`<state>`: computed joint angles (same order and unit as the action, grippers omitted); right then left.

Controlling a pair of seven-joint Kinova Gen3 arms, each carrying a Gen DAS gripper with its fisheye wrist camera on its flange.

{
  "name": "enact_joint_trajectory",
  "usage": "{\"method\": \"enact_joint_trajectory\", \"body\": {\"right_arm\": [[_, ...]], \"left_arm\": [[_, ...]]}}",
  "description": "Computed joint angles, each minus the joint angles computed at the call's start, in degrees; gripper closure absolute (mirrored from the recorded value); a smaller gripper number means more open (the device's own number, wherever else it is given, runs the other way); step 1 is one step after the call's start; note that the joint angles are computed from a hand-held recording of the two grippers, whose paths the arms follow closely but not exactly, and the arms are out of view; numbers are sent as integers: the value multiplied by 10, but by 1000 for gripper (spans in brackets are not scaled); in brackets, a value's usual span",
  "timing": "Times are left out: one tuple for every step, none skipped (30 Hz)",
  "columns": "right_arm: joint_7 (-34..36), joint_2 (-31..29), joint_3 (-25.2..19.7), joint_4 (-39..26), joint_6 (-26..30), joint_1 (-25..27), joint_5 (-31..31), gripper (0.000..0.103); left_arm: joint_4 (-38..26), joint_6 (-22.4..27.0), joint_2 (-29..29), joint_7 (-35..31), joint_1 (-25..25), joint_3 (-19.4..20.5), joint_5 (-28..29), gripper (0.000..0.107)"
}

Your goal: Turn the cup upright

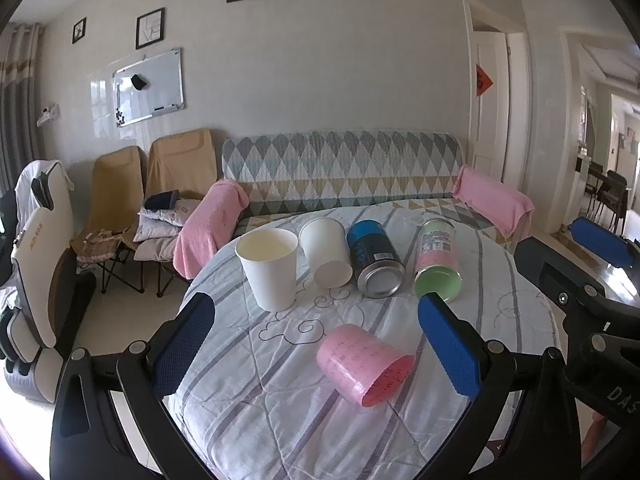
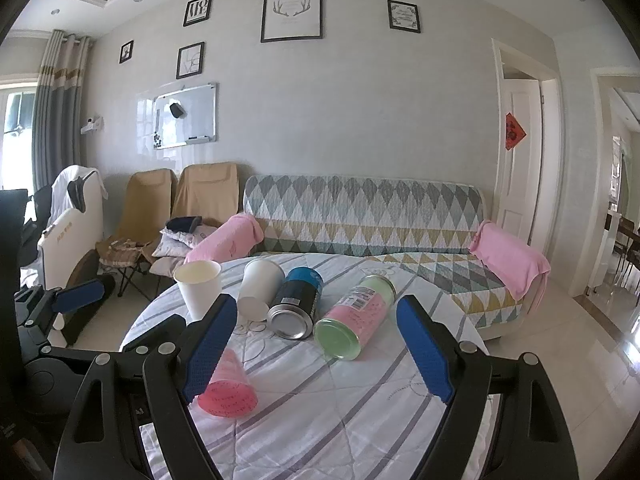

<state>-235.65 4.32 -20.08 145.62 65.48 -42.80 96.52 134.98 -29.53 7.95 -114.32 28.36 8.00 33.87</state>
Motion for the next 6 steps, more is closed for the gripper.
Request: {"method": "enact_joint_trajectory", "body": {"right_arm": [[0, 1, 0, 0, 0, 0, 1, 20], [2, 1, 1, 0, -2, 1, 1, 20], [6, 2, 1, -3, -3, 2, 2, 20], [5, 3, 1, -3, -3, 2, 2, 20], [6, 3, 2, -4, -5, 3, 3, 20], [8, 4, 2, -5, -6, 4, 3, 20]], "left_arm": [[1, 4, 0, 10, -7, 0, -13, 5], [-2, 11, 1, 14, -12, -1, -20, 5], [-4, 14, 3, 18, -14, -2, -26, 5], [-5, 17, 3, 23, -17, -2, -32, 5], [-9, 23, 4, 25, -19, -4, -37, 5], [-12, 26, 5, 23, -18, -5, -35, 5]]}}
